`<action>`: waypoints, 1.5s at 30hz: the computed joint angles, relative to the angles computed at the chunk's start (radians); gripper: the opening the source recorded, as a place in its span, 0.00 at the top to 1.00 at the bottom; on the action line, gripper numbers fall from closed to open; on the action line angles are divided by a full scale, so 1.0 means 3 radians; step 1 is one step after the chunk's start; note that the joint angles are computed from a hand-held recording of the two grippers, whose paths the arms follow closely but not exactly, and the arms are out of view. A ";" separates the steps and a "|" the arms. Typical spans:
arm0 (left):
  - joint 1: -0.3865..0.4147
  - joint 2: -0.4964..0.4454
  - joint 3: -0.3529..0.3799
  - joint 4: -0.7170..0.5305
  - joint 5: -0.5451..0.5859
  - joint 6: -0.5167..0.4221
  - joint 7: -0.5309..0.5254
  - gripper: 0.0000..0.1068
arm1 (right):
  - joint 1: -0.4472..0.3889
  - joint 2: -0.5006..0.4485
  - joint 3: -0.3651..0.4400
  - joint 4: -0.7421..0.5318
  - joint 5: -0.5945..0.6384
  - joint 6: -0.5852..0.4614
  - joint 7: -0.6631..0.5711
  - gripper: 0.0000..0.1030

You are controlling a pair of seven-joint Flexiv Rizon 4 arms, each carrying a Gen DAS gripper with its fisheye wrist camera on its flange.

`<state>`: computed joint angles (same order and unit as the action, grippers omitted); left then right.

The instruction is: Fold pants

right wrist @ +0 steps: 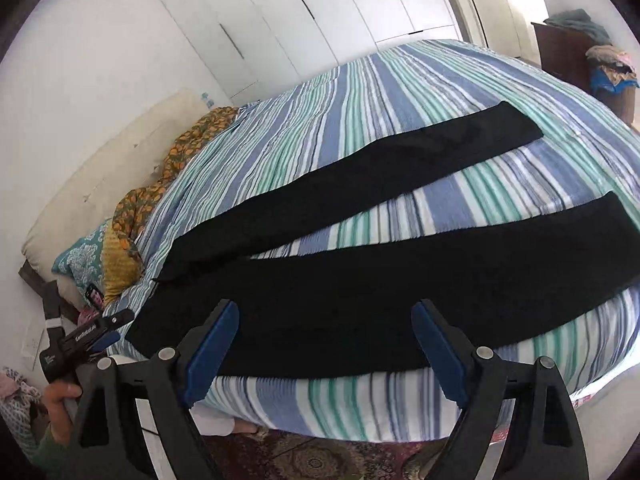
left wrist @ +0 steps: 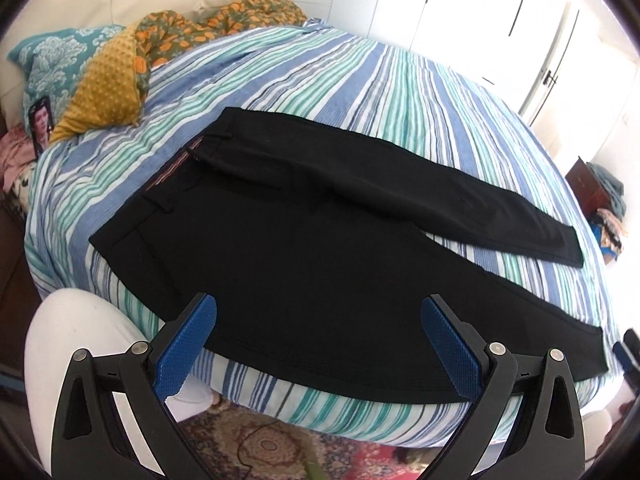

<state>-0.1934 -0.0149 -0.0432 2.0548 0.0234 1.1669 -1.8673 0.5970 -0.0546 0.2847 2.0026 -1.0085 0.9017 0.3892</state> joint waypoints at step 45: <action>-0.0565 -0.1662 0.0480 -0.1556 0.0825 -0.0413 -0.0307 0.04 | -0.1008 0.1103 -0.0039 0.0760 0.0590 -0.0771 -0.1404 1.00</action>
